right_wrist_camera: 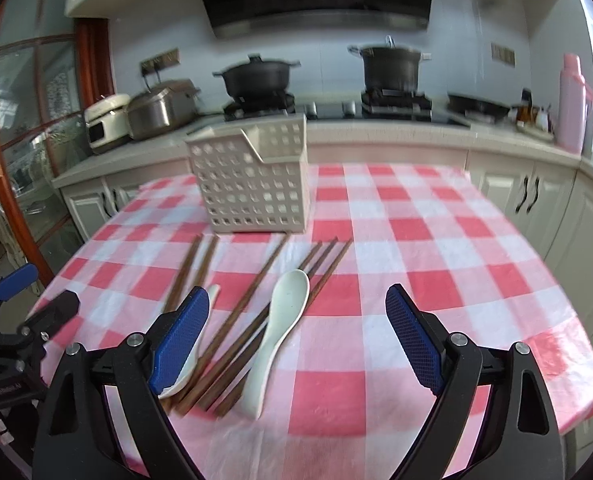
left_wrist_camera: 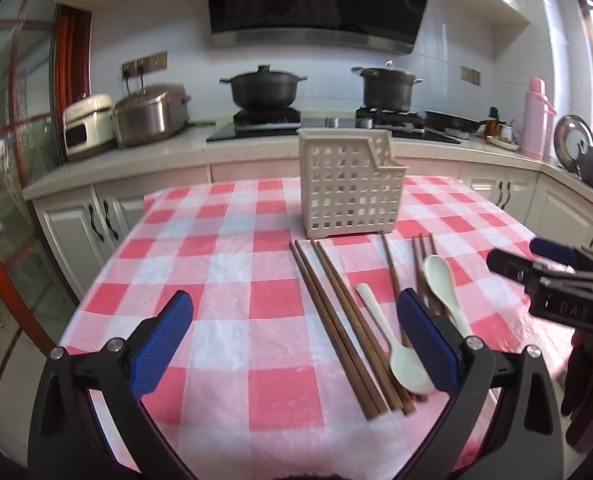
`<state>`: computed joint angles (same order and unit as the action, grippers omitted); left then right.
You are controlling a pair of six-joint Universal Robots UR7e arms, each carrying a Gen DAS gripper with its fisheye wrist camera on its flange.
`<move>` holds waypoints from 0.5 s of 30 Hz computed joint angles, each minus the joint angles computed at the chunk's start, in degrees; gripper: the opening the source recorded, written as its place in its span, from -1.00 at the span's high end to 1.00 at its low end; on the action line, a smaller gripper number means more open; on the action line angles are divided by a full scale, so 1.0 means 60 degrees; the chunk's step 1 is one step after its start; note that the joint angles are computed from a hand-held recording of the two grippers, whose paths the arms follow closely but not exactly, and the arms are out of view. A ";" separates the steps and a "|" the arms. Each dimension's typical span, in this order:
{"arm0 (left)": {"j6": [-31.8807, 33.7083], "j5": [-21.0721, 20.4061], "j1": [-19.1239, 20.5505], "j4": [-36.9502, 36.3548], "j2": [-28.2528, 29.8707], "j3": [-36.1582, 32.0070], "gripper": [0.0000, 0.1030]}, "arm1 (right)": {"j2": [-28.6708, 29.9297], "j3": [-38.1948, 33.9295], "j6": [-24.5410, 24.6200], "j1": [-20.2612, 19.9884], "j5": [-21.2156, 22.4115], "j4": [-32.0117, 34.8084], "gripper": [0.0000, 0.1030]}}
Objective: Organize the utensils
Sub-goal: 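Reach the right tool down to a white spoon and close on it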
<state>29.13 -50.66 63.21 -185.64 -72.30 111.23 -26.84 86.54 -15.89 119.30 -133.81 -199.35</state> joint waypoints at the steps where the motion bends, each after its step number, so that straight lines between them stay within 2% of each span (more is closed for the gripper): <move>1: -0.0102 -0.0006 0.0098 0.0183 0.0147 -0.0207 -0.91 | 0.0044 -0.0098 0.0167 -0.0093 -0.0006 0.0256 -0.63; 5: -0.0124 0.0102 0.0341 0.0348 0.0525 -0.0601 -0.91 | 0.0153 -0.0286 0.0444 -0.0250 -0.0018 0.0912 -0.55; 11: -0.0594 -0.0221 0.0621 0.0964 0.0686 -0.0872 -0.91 | 0.0440 -0.0839 0.0579 -0.0379 -0.0070 0.1895 -0.45; 15: -0.1256 -0.0404 0.0689 0.2214 0.0633 -0.1139 -0.91 | 0.0629 -0.1340 0.0733 -0.0458 -0.0228 0.2625 -0.34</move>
